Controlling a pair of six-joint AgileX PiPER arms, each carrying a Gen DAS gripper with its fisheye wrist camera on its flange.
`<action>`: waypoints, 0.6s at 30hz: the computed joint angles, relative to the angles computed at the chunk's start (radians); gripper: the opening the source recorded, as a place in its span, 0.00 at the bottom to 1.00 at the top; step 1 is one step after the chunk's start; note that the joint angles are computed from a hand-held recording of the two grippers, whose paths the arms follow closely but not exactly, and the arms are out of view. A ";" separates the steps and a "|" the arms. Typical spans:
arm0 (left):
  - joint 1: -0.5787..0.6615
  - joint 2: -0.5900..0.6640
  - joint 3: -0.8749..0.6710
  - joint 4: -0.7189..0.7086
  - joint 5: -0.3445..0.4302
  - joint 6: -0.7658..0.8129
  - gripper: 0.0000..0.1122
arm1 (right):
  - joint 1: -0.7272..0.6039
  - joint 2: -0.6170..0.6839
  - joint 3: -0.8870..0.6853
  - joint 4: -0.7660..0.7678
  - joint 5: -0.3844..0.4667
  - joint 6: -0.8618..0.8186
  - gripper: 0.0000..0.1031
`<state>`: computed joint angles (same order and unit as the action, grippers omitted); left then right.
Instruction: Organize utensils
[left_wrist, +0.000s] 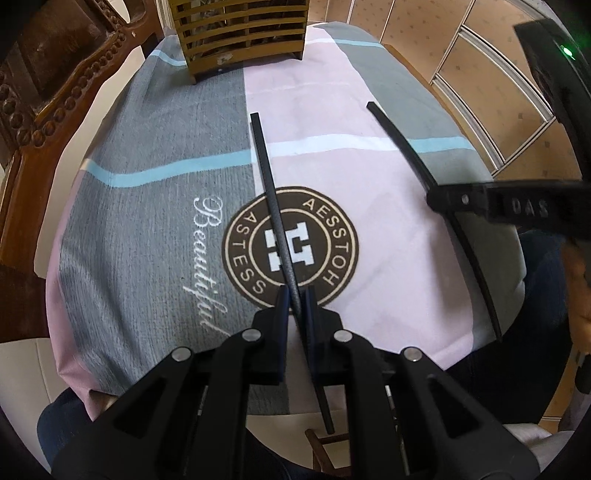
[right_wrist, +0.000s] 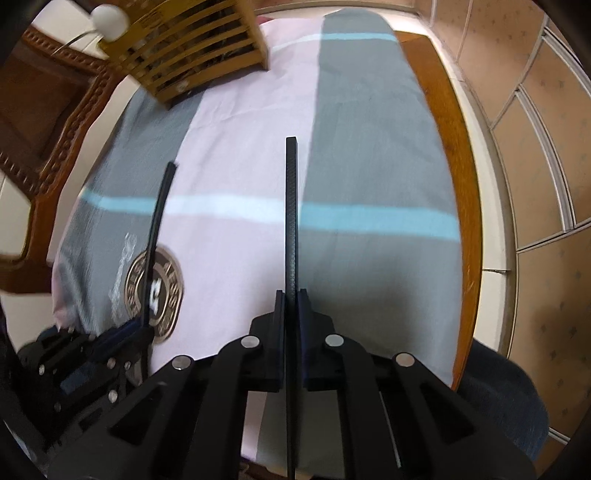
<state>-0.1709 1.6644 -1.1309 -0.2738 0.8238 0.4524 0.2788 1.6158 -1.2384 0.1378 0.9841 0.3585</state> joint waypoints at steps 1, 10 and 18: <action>0.004 0.005 -0.008 -0.006 0.007 0.002 0.08 | 0.008 -0.008 0.003 -0.011 0.001 0.004 0.07; -0.013 0.180 -0.278 0.037 0.067 -0.107 0.30 | 0.008 0.041 -0.137 -0.114 0.056 0.031 0.21; -0.037 0.347 -0.528 0.119 0.168 -0.221 0.40 | 0.029 0.215 -0.336 -0.172 0.127 0.045 0.21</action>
<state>-0.2079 2.0112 -1.6591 -0.1550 0.9918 0.2314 0.3079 1.8308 -1.5743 -0.0341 1.1114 0.4033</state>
